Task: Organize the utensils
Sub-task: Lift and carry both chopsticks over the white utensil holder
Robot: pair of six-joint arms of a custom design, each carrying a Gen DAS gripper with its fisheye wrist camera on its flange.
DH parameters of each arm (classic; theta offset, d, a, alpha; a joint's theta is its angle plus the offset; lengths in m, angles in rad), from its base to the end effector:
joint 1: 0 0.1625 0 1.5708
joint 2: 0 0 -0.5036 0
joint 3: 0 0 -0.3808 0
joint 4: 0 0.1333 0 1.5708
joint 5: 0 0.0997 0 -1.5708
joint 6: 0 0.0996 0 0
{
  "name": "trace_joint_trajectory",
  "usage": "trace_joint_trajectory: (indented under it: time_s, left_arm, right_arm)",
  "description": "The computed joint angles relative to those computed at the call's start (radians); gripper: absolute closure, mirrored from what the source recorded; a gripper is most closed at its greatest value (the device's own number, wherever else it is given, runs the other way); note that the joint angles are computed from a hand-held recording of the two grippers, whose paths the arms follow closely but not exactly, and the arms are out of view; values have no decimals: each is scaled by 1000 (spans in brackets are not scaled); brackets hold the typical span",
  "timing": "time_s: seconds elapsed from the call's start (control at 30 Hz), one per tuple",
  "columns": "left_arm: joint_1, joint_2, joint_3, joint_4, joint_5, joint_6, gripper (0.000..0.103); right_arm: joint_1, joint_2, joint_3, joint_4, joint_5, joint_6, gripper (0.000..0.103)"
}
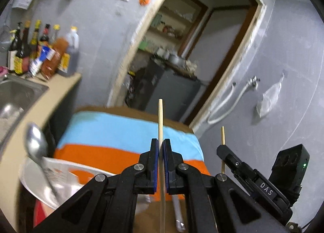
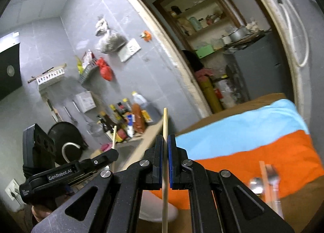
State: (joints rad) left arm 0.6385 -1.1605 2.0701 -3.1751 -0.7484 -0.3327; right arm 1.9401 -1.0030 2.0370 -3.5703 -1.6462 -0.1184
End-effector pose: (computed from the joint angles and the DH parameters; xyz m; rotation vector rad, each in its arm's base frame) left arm -0.3225 -0.4962 0.3355 0.3642 2.5256 -1.3857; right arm 0.3353 -0.5178 0.2853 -0.6084 2.6694 -1.4363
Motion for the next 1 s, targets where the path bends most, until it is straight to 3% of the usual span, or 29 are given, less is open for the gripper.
trace_joint_trajectory:
  time_s: [0.17,0.4,0.57,0.8,1.0]
  left_arm:
    - [20,-55,2,-70,46,107,98]
    - [95,-54,-23,-242,66,224,98]
    - [126,-32,-17,-336,72,255,98]
    - [115,31,15,-520,178,421,98]
    - [98,71,34,-660,223,537,98]
  right_arm:
    - [60,101,-74,-47,-2,48,98]
    - [108,219,-183,-159,2,34,99]
    - [127,276,-233,-214,-62,14,99]
    - [132,324,-239,-298,-125,-2,99]
    - [135,352,-243,-360,-165,-52,99]
